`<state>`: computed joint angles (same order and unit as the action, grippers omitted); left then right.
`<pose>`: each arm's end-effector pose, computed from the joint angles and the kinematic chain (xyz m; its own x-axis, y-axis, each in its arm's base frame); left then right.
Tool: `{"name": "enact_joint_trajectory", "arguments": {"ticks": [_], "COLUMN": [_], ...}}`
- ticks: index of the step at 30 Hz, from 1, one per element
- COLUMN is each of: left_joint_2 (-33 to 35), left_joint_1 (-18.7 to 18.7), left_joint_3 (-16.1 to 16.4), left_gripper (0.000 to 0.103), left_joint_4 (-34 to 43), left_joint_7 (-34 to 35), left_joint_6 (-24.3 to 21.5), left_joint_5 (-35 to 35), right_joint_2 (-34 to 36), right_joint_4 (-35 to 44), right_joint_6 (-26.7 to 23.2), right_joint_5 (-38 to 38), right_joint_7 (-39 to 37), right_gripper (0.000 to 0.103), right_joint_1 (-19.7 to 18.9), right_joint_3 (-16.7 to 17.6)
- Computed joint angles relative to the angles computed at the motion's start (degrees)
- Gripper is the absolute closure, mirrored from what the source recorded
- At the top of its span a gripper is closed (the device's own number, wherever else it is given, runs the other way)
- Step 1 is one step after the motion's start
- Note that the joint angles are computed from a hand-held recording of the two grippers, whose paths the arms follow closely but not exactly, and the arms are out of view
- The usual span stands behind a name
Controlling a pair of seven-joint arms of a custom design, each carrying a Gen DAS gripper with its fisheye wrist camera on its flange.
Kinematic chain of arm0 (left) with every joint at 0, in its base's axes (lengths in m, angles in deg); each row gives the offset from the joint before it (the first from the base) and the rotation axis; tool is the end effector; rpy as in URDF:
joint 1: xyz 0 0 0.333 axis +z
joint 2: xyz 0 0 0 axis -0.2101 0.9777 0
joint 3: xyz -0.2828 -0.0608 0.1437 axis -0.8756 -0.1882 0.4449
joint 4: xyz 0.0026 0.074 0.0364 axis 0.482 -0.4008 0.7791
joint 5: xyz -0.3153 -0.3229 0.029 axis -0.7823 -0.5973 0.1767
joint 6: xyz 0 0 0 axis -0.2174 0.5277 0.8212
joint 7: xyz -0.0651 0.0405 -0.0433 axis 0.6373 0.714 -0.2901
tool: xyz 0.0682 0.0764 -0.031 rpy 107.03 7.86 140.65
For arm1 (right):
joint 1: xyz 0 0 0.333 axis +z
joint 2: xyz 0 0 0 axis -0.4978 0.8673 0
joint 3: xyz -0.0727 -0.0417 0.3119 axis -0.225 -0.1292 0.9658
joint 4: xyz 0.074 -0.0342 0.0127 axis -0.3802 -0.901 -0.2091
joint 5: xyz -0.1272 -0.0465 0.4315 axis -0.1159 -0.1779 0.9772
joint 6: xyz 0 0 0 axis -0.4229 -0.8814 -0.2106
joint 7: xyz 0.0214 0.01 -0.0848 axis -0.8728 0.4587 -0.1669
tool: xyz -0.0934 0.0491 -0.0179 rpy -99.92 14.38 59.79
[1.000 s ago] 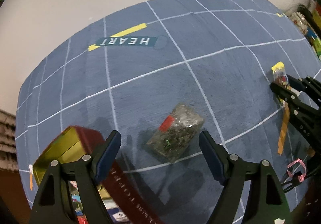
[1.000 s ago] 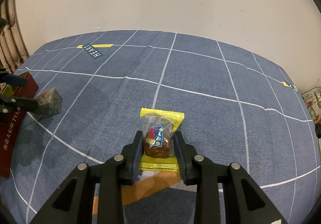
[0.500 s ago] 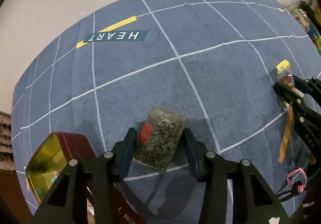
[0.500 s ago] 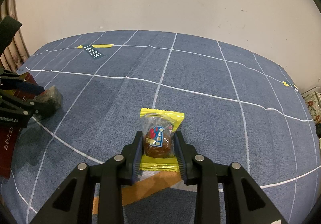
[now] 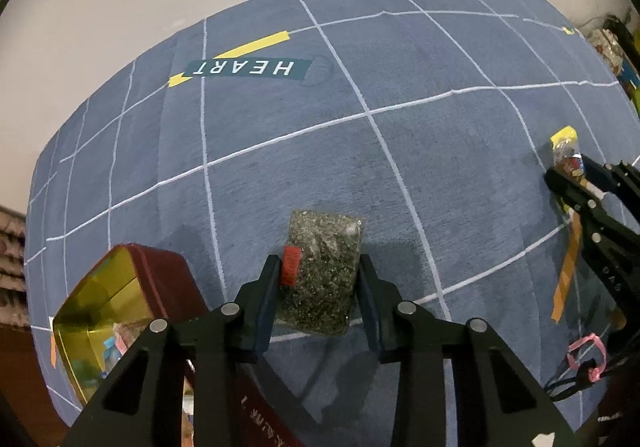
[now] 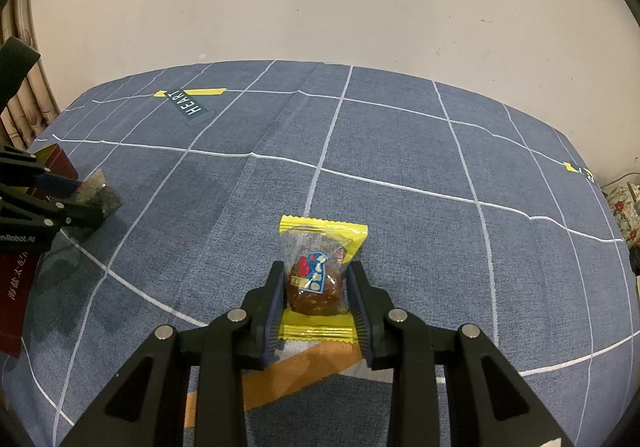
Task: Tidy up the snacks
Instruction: 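Carry the grey seed bag into the tin with the left tool and release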
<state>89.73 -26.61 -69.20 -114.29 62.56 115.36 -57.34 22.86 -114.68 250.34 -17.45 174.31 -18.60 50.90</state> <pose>0.7215 -0.2820 0.4252 -0.3837 -0.9138 -0.1328 -0.8668 0.4061 -0.2894 0.6445 0.1192 0.3929 0.0848 -0.9955 0.0425 -0.7605 -0.0922 -0.6427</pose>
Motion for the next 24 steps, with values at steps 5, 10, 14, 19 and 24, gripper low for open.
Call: {"name": "enact_joint_trajectory", "arguments": {"ticks": [5,10,14,19,24], "left_joint_2": [-1.89,-3.84,-5.68,-7.64,-10.57], "left_joint_1": [0.51,1.45,1.8,2.67,3.37], "left_joint_3": [-0.31,-0.89,-0.96,-1.33,-1.06], "left_gripper": [0.07,0.07,0.07,0.07,0.07], "left_joint_4": [-1.5,-2.64,-3.96,-5.29,-7.6], "left_joint_7": [-0.36,-0.79,-0.81,-1.26,-3.12], "left_joint_6": [0.96,1.25,1.6,1.08,1.35], "left_joint_5": [-1.14,-3.71,-4.22,-6.57,-7.39], "right_joint_2": [0.01,0.0,-0.03,-0.05,-0.11], "right_joint_4": [0.03,0.05,0.01,-0.01,-0.08], "right_joint_6": [-0.03,-0.07,-0.06,-0.06,-0.05], "right_joint_5": [0.13,0.17,0.19,0.23,0.27], "right_joint_7": [-0.13,-0.17,-0.18,-0.24,-0.28], "right_gripper": [0.071,0.071,0.071,0.071,0.071], "right_joint_1": [-0.02,-0.02,-0.02,-0.04,-0.05], "right_joint_3": [0.02,0.03,0.03,0.04,0.05]}}
